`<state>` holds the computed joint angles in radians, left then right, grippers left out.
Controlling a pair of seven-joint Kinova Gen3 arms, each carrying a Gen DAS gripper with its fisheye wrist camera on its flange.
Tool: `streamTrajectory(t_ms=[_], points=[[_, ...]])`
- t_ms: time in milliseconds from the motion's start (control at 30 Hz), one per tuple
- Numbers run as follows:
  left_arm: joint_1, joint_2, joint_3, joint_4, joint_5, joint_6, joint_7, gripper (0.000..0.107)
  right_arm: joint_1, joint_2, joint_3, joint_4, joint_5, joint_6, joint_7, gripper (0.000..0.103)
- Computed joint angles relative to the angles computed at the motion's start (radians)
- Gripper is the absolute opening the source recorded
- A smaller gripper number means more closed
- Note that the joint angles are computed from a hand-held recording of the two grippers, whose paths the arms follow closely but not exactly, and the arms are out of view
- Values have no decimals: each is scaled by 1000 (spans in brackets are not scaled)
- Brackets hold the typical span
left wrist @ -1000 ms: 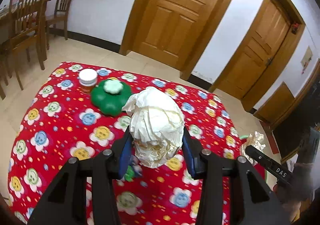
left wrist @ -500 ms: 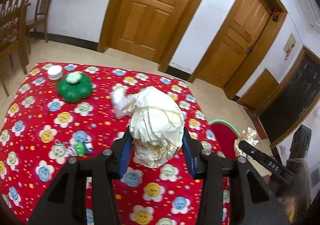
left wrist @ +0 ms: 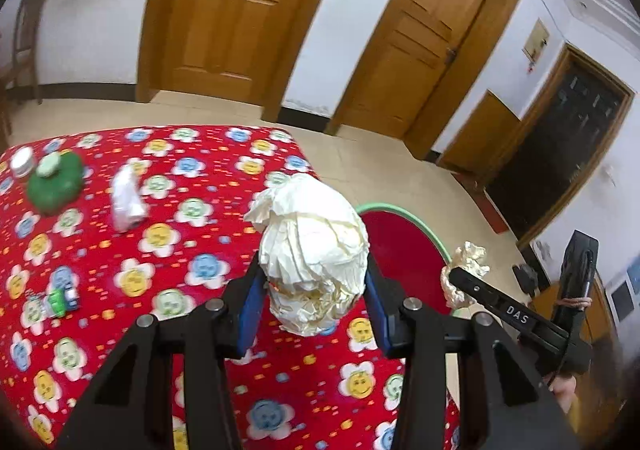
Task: Collect trash
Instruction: 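Carry both crumpled papers over the red bin and open both grippers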
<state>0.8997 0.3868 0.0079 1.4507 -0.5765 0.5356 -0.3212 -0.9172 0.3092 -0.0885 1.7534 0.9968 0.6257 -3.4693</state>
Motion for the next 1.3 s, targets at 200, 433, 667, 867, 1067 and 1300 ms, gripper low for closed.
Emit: streamTrajectory(t_ms=[200,433,667,867,1067,1300], points=[[-23,95,47,-128,70,38,-134,46,43,-17,12,64,-9,-45,-33,32],[-28,194,54,-271,182,110,-278,46,76,-17,21,109,-24,-90,-35,35],[-9,252,34,-364,234,151,-351,46,73,-29,43,156,56,-123,-113,41],[-13,296,37,-429,277,177,-412,46,93,-30,26,172,85,-131,-143,51],[-17,338,43,-498,316,214,-470,46,100,-38,27,186,83,-142,-141,52],[-13,403,59,-618,355,293,-575,46,100,-78,6,221,164,-96,-275,52]])
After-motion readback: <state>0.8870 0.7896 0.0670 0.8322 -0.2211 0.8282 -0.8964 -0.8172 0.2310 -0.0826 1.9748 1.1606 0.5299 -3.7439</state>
